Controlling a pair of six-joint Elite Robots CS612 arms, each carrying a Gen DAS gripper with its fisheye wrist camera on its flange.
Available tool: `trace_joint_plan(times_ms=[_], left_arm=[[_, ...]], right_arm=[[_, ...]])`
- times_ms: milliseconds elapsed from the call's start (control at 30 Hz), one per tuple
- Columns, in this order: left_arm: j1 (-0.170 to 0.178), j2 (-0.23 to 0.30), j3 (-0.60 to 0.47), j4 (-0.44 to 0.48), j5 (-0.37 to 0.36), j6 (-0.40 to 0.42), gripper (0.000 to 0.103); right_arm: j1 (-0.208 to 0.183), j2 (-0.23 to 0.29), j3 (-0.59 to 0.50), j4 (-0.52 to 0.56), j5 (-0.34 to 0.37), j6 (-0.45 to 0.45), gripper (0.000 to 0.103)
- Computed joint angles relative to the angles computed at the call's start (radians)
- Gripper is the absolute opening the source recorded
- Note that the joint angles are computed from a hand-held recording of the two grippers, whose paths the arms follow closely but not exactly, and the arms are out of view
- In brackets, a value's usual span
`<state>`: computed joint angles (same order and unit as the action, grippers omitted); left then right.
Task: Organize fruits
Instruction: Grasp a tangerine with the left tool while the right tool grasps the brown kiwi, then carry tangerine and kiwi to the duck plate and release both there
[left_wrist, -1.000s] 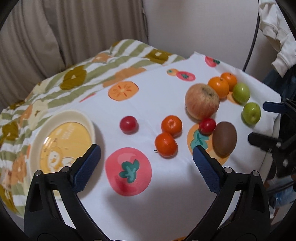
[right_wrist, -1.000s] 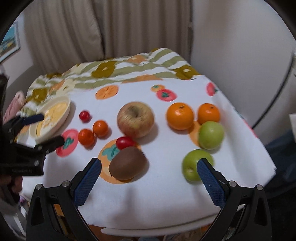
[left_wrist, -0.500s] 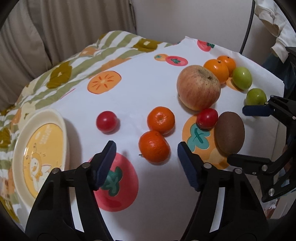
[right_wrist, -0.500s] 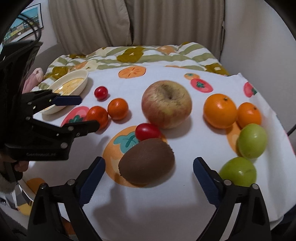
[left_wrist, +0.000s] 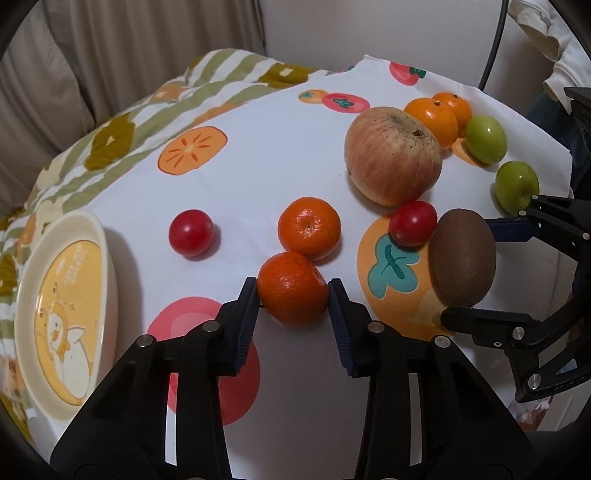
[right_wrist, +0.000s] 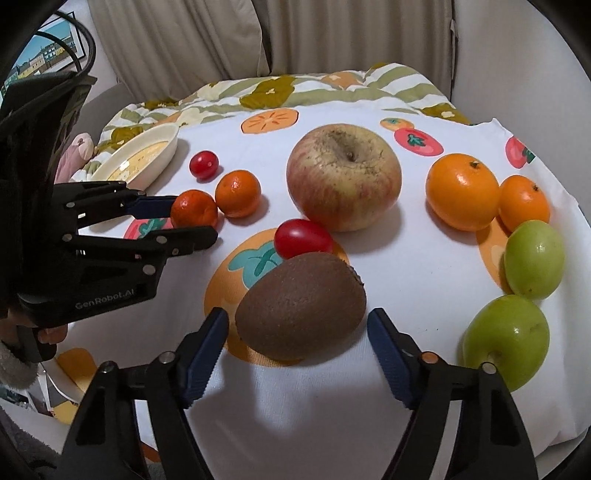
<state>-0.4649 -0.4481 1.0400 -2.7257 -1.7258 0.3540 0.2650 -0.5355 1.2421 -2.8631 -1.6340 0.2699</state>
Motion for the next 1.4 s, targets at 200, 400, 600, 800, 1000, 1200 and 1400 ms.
trace_joint_plan(times_ms=[200,400,600,800,1000,1200,1400], left_arm=[[-0.003,-0.004,0.005,-0.004,0.017,-0.002,0.042],[-0.004,-0.016,0.022,-0.015,0.036,-0.016,0.042],[-0.005,-0.038,0.045,-0.027,0.061,-0.059,0.042],[-0.008,-0.071,0.073,-0.055,0.096,-0.122,0.042],[-0.011,-0.108,0.099,-0.098,0.161,-0.212,0.042],[-0.015,-0.141,0.115,-0.133,0.261,-0.338,0.042],[-0.009,-0.149,0.113,-0.162,0.327,-0.402,0.042]], right_arm=[[0.005,0.003,-0.010,0.021,-0.023,-0.023,0.064],[0.002,0.000,-0.006,0.016,-0.015,-0.025,0.060],[-0.001,-0.009,0.002,-0.002,0.009,-0.029,0.060],[-0.002,-0.030,0.007,-0.023,0.027,-0.047,0.059],[-0.011,-0.049,-0.009,-0.031,0.079,-0.097,0.059],[-0.022,-0.050,-0.061,-0.023,0.151,-0.160,0.059],[-0.024,-0.027,-0.147,0.005,0.207,-0.252,0.059]])
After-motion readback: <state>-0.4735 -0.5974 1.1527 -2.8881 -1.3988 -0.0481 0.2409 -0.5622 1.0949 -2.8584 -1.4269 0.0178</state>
